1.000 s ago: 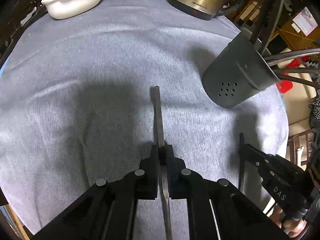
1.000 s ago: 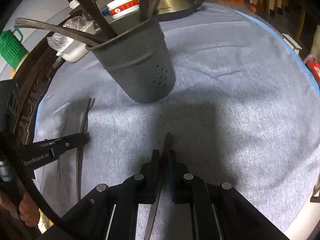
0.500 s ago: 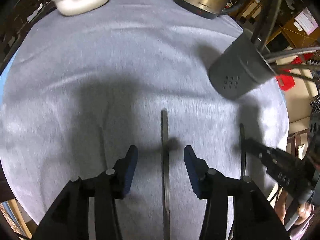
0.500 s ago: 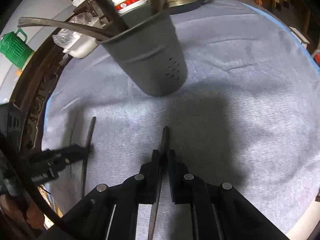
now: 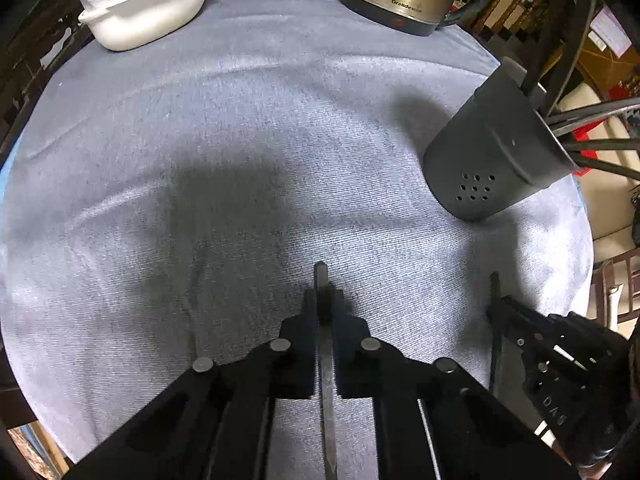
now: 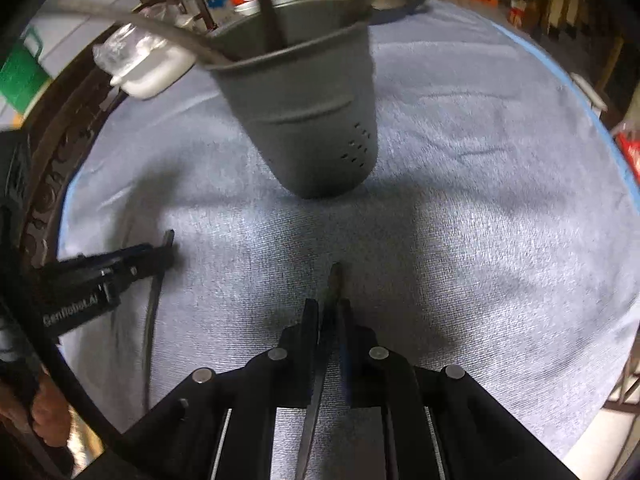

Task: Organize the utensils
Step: 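Lift both held chopsticks up toward the gray holder, then lower both chopsticks into the gray holder and open both tools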

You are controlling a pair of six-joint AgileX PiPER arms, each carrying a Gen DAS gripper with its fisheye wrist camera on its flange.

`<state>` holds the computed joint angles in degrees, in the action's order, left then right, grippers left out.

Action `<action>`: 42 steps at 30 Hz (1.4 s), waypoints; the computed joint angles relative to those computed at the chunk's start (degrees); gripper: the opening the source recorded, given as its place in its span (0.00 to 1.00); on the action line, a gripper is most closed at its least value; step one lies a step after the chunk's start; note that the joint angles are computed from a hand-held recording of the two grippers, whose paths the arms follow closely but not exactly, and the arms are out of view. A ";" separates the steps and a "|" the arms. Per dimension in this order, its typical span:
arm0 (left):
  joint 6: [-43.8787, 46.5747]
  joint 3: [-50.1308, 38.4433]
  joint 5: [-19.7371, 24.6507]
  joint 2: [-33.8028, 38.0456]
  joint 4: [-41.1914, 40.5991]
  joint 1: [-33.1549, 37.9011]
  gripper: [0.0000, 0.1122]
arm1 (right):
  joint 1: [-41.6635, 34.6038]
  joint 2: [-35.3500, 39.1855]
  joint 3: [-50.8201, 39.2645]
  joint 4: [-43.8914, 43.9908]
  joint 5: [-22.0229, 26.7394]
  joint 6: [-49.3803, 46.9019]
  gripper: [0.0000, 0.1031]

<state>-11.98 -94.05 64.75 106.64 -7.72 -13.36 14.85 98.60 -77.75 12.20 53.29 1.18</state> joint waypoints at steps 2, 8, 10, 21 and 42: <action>-0.07 2.07 -1.48 -1.28 -1.70 0.10 0.05 | 0.12 -0.55 1.00 1.07 -1.44 -0.76 0.08; -0.02 7.85 -4.21 -11.87 -0.06 -0.13 0.05 | -1.39 -8.22 5.77 8.54 -4.68 -8.77 0.08; -0.52 7.19 -3.74 -14.83 0.84 -0.86 0.05 | -1.80 -11.78 6.65 9.86 -5.40 -11.31 0.08; -3.59 -1.85 -2.27 -23.86 5.66 -5.71 0.05 | -10.80 -27.79 6.72 22.93 -5.31 -22.29 0.06; -4.73 -1.72 -0.56 -29.73 9.00 -6.94 0.05 | -7.26 -10.68 5.92 16.78 -1.67 -13.92 0.49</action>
<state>-16.71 -95.78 64.19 76.91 1.28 -20.30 7.59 87.92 -71.83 28.99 51.62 -12.74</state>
